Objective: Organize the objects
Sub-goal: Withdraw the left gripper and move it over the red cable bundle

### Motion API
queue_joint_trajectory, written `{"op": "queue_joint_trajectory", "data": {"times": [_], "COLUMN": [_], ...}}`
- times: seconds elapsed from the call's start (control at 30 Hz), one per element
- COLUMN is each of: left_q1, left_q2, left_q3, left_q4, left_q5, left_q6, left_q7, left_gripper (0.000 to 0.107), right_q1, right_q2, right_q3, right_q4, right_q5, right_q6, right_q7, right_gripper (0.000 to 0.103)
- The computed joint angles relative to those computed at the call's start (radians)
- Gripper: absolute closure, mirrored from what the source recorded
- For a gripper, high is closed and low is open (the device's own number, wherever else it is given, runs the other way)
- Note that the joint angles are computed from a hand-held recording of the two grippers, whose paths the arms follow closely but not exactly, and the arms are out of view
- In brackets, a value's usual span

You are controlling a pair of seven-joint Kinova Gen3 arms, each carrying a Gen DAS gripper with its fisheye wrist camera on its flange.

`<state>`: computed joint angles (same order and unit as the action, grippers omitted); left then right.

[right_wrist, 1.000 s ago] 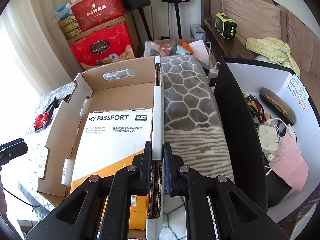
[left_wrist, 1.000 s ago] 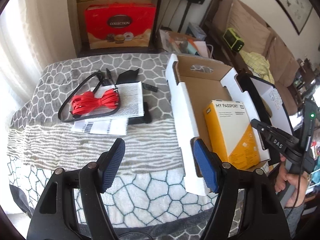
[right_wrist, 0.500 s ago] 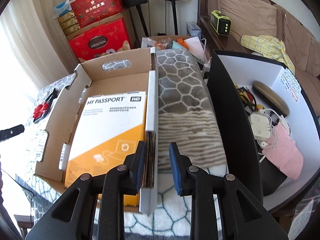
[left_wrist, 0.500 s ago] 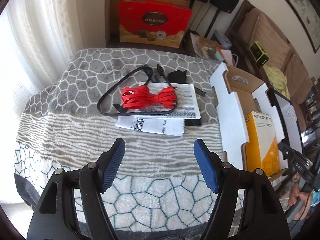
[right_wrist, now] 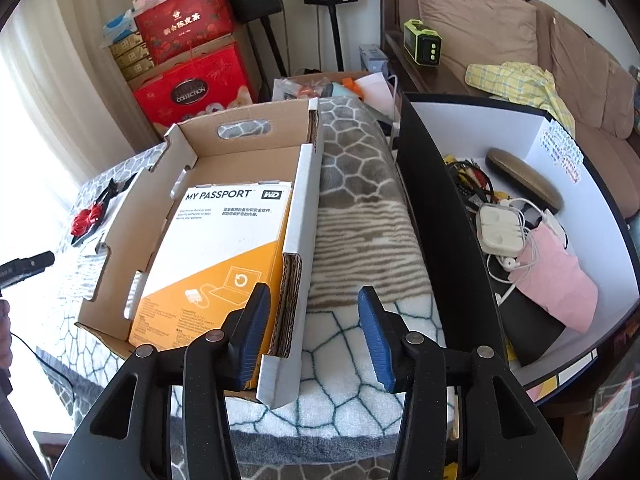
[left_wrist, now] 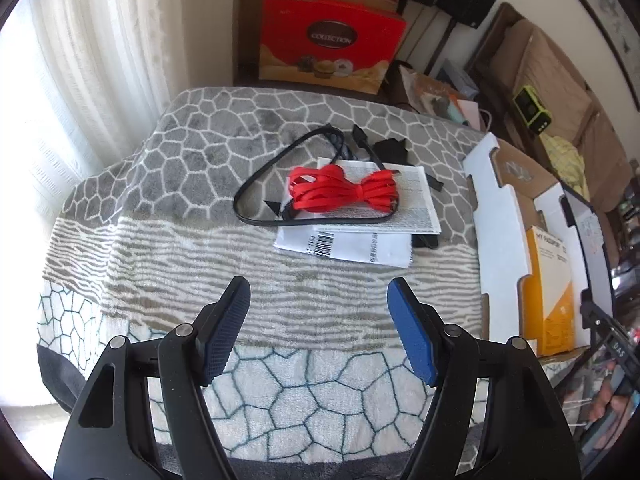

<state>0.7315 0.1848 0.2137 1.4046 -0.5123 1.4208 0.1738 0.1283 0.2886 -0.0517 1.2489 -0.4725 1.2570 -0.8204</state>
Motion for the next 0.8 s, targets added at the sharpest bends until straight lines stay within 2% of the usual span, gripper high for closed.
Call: {"op": "queue_joint_trajectory", "data": {"times": [0.17, 0.27, 0.33, 0.37, 0.4, 0.57, 0.7, 0.8], "left_q1": [0.016, 0.025, 0.030, 0.031, 0.033, 0.035, 0.031, 0.015], "left_q2": [0.040, 0.048, 0.051, 0.050, 0.049, 0.039, 0.030, 0.014], "left_q3": [-0.003, -0.012, -0.017, -0.019, -0.021, -0.022, -0.020, -0.022], "left_q4": [-0.046, -0.052, -0.051, -0.049, -0.046, -0.027, -0.012, 0.011], "left_q5": [0.002, 0.006, 0.010, 0.012, 0.013, 0.017, 0.017, 0.029], "left_q6": [-0.020, -0.040, -0.049, -0.054, -0.059, -0.081, -0.089, -0.095], "left_q7": [-0.042, -0.047, -0.043, -0.041, -0.037, -0.020, -0.013, -0.001], "left_gripper": [0.039, 0.039, 0.039, 0.039, 0.039, 0.039, 0.039, 0.040], "right_q1": [0.014, 0.012, 0.010, 0.005, -0.003, -0.085, -0.095, -0.097], "right_q2": [0.047, 0.039, 0.036, 0.041, 0.039, 0.040, 0.048, 0.016], "right_q3": [0.005, 0.000, -0.004, -0.005, -0.006, -0.003, -0.007, -0.015], "right_q4": [-0.073, -0.061, -0.060, -0.073, -0.075, -0.071, -0.062, -0.007], "right_q5": [0.006, 0.023, 0.023, 0.027, 0.036, 0.146, 0.163, 0.166], "right_q6": [0.138, 0.144, 0.146, 0.161, 0.162, 0.124, 0.099, 0.025], "right_q7": [-0.048, -0.030, -0.014, -0.014, -0.012, -0.036, -0.040, 0.004], "right_gripper": [0.058, 0.065, 0.080, 0.083, 0.088, 0.087, 0.087, 0.088]}}
